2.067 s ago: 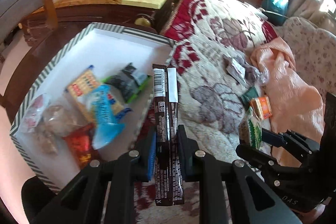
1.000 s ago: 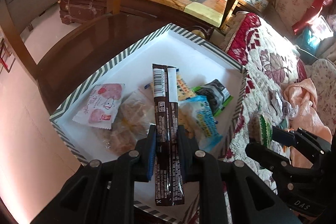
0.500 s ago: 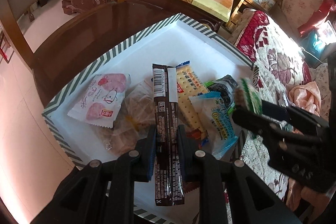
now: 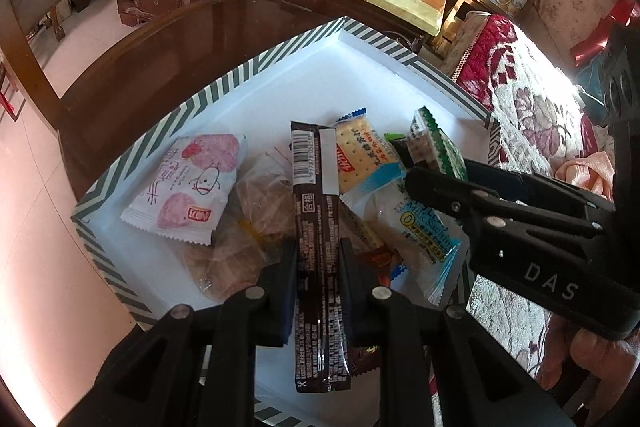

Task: Organize snacks
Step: 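Open both tools to drop the chocolate bar and bread bag into the tray, then move both tools back over the remaining snacks on the blanket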

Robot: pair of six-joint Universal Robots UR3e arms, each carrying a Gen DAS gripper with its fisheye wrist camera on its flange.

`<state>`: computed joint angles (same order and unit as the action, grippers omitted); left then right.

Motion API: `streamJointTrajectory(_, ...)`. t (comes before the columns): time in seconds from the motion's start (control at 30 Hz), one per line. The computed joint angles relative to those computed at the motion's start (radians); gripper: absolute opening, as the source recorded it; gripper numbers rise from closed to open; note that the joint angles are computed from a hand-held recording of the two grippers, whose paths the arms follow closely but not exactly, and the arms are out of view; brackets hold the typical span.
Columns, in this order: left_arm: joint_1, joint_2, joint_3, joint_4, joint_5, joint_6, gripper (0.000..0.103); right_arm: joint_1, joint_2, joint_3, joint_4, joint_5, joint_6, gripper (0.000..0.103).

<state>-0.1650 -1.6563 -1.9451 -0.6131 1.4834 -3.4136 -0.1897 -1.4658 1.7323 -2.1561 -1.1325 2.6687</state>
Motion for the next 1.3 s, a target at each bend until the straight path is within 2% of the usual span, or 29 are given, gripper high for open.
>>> streamJointTrajectory(0.17,-0.002,-0.004,0.002,0.000,0.001,-0.002,0.025,-0.010,-0.018,0.013,0.010,0.006,0.000,0.051)
streamJointTrajectory(0.27,-0.001,-0.004,0.004,-0.010,0.000,-0.004,0.027,-0.029,-0.042,0.032,0.011,0.035,0.000,0.055)
streamJointTrajectory(0.4,-0.014,0.001,0.011,-0.018,0.005,-0.002,0.055,-0.060,-0.074,0.045,0.025,0.078,0.010,0.055)
streamJointTrajectory(0.53,-0.035,0.017,0.009,-0.008,0.040,-0.019,0.066,-0.107,-0.144,0.082,0.054,0.112,-0.006,0.056)
streamJointTrajectory(0.6,-0.044,0.024,0.011,-0.011,0.047,-0.024,0.068,-0.142,-0.195,0.113,0.084,0.132,-0.036,0.056)
streamJointTrajectory(0.7,-0.089,0.023,0.032,-0.014,0.108,-0.036,0.070,-0.206,-0.281,0.168,0.136,0.161,-0.089,0.056)
streamJointTrajectory(0.93,-0.189,-0.008,0.104,-0.034,0.170,-0.070,0.084,-0.408,-0.488,0.269,0.336,0.221,-0.252,0.056)
streamJointTrajectory(1.3,-0.336,-0.111,0.246,-0.084,0.210,-0.107,0.086,-0.738,-0.687,0.305,0.677,0.237,-0.548,0.056)
